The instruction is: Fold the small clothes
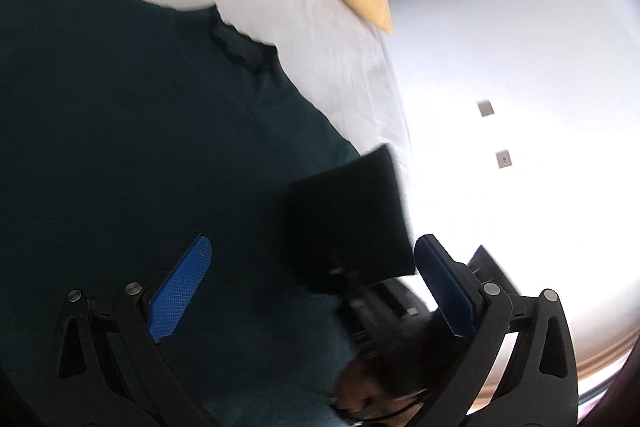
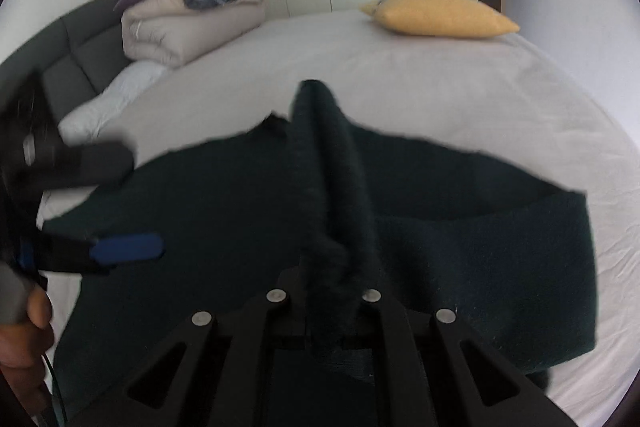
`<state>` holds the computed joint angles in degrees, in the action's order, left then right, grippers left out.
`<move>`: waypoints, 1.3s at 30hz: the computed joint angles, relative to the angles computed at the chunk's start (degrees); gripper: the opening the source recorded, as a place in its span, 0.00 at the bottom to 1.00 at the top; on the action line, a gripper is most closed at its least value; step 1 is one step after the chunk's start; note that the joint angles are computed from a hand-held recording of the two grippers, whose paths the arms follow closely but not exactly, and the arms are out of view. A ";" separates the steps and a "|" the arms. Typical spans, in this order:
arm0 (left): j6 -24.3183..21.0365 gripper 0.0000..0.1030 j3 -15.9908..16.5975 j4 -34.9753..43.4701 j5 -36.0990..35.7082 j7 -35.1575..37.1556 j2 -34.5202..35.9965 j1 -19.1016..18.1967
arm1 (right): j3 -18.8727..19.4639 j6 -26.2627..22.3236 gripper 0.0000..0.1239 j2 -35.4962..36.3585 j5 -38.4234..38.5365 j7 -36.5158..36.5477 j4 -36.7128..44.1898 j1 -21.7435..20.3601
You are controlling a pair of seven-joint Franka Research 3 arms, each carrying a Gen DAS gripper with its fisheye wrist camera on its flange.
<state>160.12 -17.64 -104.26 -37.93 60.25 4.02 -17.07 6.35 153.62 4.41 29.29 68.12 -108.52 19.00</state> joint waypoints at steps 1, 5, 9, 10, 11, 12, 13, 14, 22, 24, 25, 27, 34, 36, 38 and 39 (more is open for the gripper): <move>-0.48 1.00 -0.36 1.26 -2.64 2.07 1.07 0.25 | -0.01 0.38 0.07 0.65 -0.87 0.16 -0.07 0.15; -4.01 1.00 -1.20 7.97 -4.78 6.15 5.83 1.28 | -0.04 3.14 0.07 -0.02 -7.62 2.83 -2.73 1.45; -10.84 1.00 -0.99 14.89 2.91 0.55 10.93 1.83 | -0.27 6.77 0.07 -0.79 -15.62 5.73 -4.83 2.42; -11.71 1.00 -1.34 15.42 3.26 0.02 11.46 2.27 | -0.37 7.36 0.07 -0.95 -17.44 6.56 -5.26 2.57; -12.17 0.99 -1.91 15.82 2.74 0.17 12.04 2.86 | -0.44 8.23 0.07 -1.09 -19.72 7.75 -5.80 2.81; -12.35 0.99 -2.32 16.08 2.45 0.39 12.43 3.32 | -0.51 8.74 0.07 -0.95 -22.32 9.51 -5.93 3.15; -13.11 0.99 -2.39 17.17 3.21 -0.19 13.38 3.34 | -0.63 9.42 0.07 -1.88 -25.34 11.40 -7.25 3.52; -14.03 0.96 -2.42 18.14 4.13 -0.63 14.15 3.39 | -0.59 9.88 0.07 -2.07 -27.25 12.49 -7.64 3.61; -15.40 0.08 -2.78 12.37 4.31 -0.17 10.12 4.53 | -0.24 11.35 0.08 -2.00 -35.72 18.85 -8.44 4.09; -14.21 0.06 -2.69 11.71 3.75 0.76 9.99 4.32 | -0.17 11.42 0.09 -2.32 -36.34 19.43 -8.79 4.18; -13.58 0.06 -2.72 11.12 3.27 1.08 9.41 4.32 | -0.05 11.51 0.09 -2.21 -35.97 19.28 -8.74 4.17; -13.10 0.06 -2.28 9.64 2.96 1.50 7.71 4.35 | 0.39 11.60 0.24 -2.07 -32.05 17.00 -8.50 3.95; -13.11 0.06 1.94 5.90 10.95 -2.45 2.06 4.15 | -2.58 0.73 0.57 -8.25 22.82 -9.50 -10.36 1.53; -13.88 0.06 3.08 5.66 15.75 -4.87 1.23 4.19 | -4.73 -3.21 0.61 -8.64 32.00 -8.02 -10.79 -0.30; -14.97 0.06 3.94 5.45 19.56 -6.94 0.44 4.49 | -6.56 -7.90 0.63 -7.61 40.51 -6.81 -10.49 -2.55; -15.30 0.06 4.32 5.22 21.04 -7.74 0.15 4.72 | -6.91 -9.63 0.64 -6.89 43.38 -6.12 -10.37 -3.59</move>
